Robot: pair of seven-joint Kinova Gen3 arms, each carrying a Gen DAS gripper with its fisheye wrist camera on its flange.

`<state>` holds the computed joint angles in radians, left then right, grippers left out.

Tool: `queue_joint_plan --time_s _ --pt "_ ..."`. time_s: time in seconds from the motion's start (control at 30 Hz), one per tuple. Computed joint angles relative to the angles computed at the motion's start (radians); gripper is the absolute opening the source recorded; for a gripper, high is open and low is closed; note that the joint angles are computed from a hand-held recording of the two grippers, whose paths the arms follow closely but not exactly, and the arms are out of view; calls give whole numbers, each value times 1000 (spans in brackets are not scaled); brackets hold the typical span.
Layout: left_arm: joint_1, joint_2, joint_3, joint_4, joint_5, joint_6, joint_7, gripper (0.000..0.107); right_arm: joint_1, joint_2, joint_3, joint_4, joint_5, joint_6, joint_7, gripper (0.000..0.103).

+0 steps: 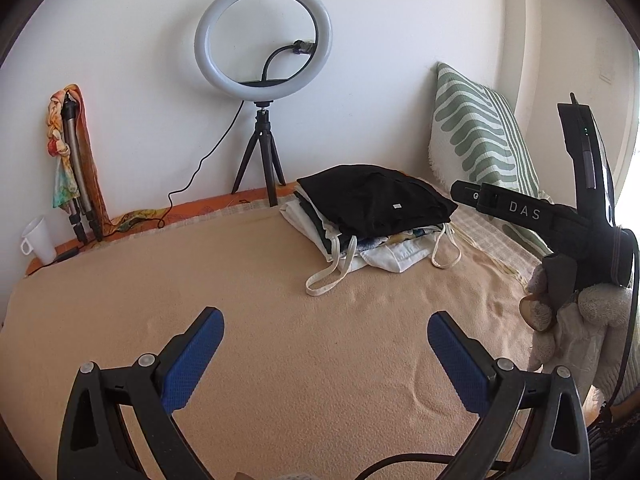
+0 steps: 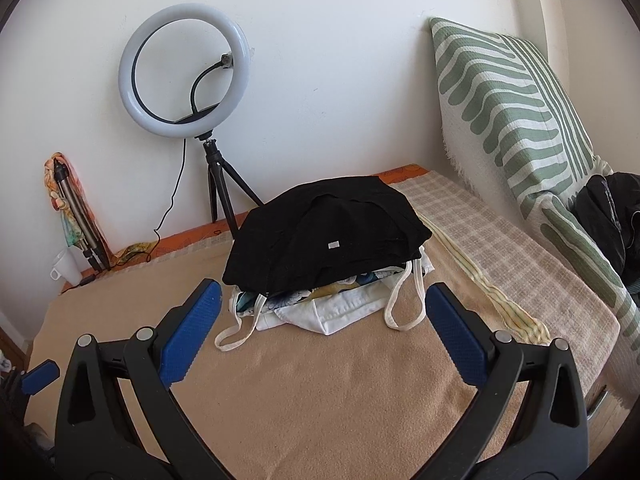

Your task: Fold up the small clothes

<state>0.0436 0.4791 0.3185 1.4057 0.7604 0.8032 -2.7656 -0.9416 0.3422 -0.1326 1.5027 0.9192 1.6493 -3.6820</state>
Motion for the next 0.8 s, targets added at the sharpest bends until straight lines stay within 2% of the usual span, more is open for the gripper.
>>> queue_joint_plan --time_s 0.17,0.53,0.8 --pt "9 2 -7 6 -19 -7 5 103 6 17 4 1 -16 -5 30 103" --pt "5 5 -1 7 -21 -12 5 103 39 -48 -12 105 -39 -82 -155 103" --pt "0 2 4 15 -14 -18 -7 103 53 -42 -20 101 -50 -67 -141 103"
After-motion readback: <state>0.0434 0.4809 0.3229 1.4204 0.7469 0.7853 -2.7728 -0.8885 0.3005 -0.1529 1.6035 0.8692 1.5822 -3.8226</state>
